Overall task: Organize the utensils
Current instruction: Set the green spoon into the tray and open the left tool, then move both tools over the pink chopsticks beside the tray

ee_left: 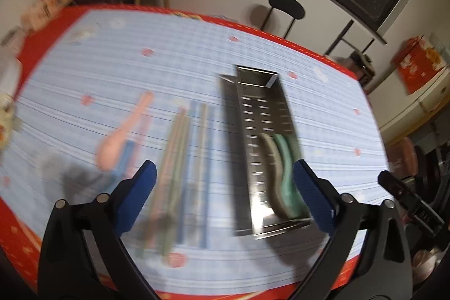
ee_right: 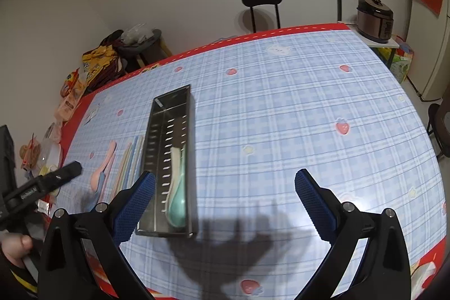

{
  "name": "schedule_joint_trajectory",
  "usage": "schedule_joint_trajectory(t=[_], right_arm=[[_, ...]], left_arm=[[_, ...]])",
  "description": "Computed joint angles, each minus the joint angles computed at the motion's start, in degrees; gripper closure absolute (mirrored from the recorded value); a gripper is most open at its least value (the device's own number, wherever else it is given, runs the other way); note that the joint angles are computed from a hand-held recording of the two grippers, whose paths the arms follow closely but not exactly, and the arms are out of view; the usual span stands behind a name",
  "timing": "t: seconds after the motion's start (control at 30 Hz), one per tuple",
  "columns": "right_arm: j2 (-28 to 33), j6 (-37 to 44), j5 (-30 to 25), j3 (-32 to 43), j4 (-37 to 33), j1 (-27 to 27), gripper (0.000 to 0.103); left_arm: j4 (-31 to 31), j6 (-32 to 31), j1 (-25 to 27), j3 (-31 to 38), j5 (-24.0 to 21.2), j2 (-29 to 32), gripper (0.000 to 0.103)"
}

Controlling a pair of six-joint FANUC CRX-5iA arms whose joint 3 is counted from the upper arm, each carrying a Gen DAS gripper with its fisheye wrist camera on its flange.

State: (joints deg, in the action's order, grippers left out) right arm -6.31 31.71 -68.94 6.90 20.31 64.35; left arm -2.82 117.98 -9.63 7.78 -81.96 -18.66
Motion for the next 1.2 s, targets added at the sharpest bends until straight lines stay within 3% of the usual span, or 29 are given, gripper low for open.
schedule_joint_trajectory(t=[0.13,0.27,0.37,0.43,0.6,0.8,0.9,1.03,1.2], right_arm=[[1.3,-0.4,-0.2,0.4,1.7,3.2,0.006],[3.5,-2.1,-0.8,2.3,2.4,5.8,0.006],[5.6,-3.9,-0.9,4.1,3.2,8.0,0.006],[7.6,-4.3,-0.9,5.5,4.4,9.8,0.006],[13.4,-4.3,-3.6,11.8,2.6,12.3,0.006],[20.1,-4.9,-7.3,19.6,0.4,13.6,0.006],[24.3,-4.6,-12.1,25.1,-0.9,14.0,0.006],[26.7,-4.5,-12.4,27.7,-3.2,14.1,0.006],[30.3,-0.9,-14.0,32.0,-7.5,13.3,0.044]], left_arm=[[-2.7,-4.7,2.6,-0.6,-3.4,-3.6,0.006],[0.6,-13.0,10.4,-4.5,-4.7,-8.2,0.006],[4.9,-21.4,18.9,-8.2,-5.1,-12.1,0.006],[11.2,-30.1,28.6,-12.1,-5.2,-15.5,0.006],[21.0,-48.7,46.7,-18.2,-8.3,-19.8,0.006],[27.8,-63.6,61.4,-22.7,-11.9,-20.4,0.006],[28.9,-68.2,63.6,-23.6,-12.1,-19.5,0.006],[30.0,-72.6,63.8,-25.1,-12.6,-18.6,0.006],[31.1,-74.9,62.5,-26.9,-13.5,-17.4,0.006]])
